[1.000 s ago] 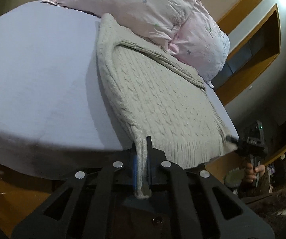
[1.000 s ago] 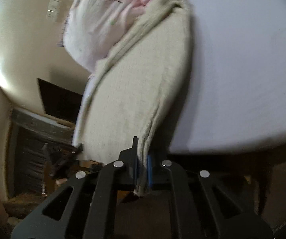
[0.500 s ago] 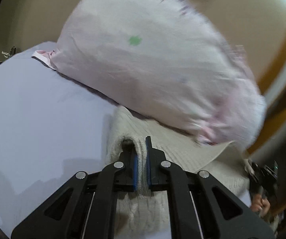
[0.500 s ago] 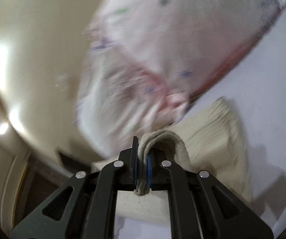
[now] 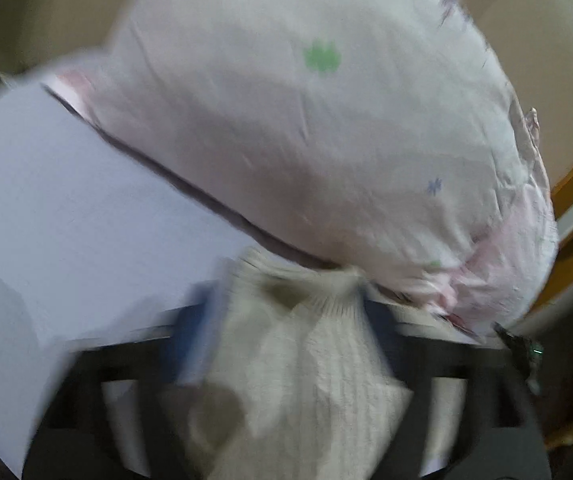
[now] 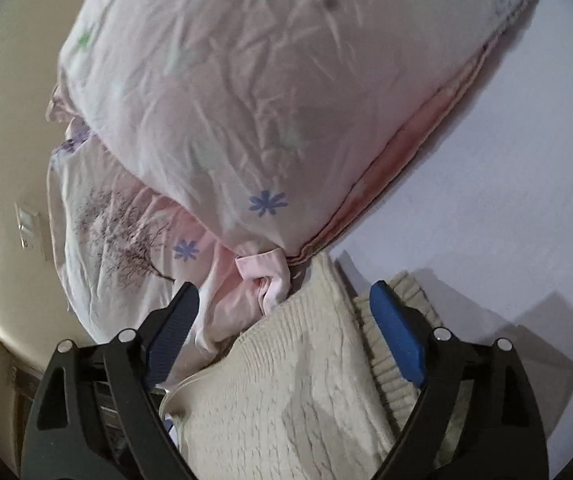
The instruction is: Fold small clothes
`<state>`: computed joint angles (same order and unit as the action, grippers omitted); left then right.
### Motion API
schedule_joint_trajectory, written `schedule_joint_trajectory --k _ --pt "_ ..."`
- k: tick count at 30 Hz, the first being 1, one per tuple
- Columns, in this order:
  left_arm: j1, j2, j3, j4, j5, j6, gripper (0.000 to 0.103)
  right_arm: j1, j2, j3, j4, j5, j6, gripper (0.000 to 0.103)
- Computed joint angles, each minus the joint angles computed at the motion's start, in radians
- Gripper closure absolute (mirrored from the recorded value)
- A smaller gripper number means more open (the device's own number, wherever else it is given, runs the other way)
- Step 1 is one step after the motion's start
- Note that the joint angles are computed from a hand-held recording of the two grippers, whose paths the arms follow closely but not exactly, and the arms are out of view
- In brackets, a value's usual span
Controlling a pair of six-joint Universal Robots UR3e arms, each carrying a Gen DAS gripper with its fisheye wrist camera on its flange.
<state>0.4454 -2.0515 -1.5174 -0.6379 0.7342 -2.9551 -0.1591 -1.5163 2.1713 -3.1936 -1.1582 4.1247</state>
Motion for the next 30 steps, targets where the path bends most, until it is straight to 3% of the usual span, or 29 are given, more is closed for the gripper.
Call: schedule_joint_trajectory --k 1,4,7,9,12,13,14,16,19,23,27,28,29,30 --pt "0.027 0.043 -0.053 0.014 -0.028 0.043 0.010 -0.005 -0.041 0.022 0.011 0.008 -0.017 0.013" --pt "0.056 0.093 -0.065 -0.145 -0.032 0.190 0.012 -0.015 -0.139 0.066 0.060 0.011 -0.071 0.009" --pt "0.044 0.089 -0.038 -0.334 0.043 0.316 0.028 -0.027 -0.184 0.086 0.101 0.050 -0.098 0.008" --pt "0.038 0.066 -0.028 -0.392 0.075 0.349 0.038 -0.028 -0.199 0.092 0.131 0.073 -0.111 0.008" --pt "0.039 0.079 -0.081 -0.350 0.067 0.354 0.045 -0.004 -0.191 0.068 0.159 0.083 -0.118 0.008" --pt "0.038 0.082 -0.092 -0.329 0.062 0.338 0.049 0.004 -0.189 0.062 0.162 0.080 -0.120 0.008" --pt "0.037 0.060 -0.069 -0.385 0.040 0.335 0.064 0.008 -0.196 0.065 0.166 0.081 -0.126 0.008" --pt "0.034 0.033 -0.064 -0.408 0.008 0.302 0.083 0.015 -0.205 0.060 0.179 0.084 -0.137 0.007" --pt "0.040 0.009 -0.022 -0.500 -0.059 0.266 0.086 -0.008 -0.245 0.077 0.207 0.121 -0.149 0.007" --pt "0.044 0.091 0.006 -0.710 -0.239 0.358 0.088 -0.079 -0.372 0.128 0.277 0.175 -0.195 0.007" --pt "-0.103 0.179 0.059 -0.875 -0.398 0.490 0.089 -0.185 -0.569 0.180 0.416 0.209 -0.254 0.007" --pt "-0.165 0.175 0.072 -0.860 -0.422 0.487 0.089 -0.223 -0.636 0.194 0.477 0.218 -0.277 0.007" --pt "-0.255 0.153 0.078 -0.762 -0.434 0.430 0.089 -0.252 -0.686 0.203 0.529 0.225 -0.296 0.007" --pt "-0.356 0.104 0.084 -0.580 -0.418 0.306 0.089 -0.289 -0.745 0.213 0.593 0.233 -0.314 0.007"
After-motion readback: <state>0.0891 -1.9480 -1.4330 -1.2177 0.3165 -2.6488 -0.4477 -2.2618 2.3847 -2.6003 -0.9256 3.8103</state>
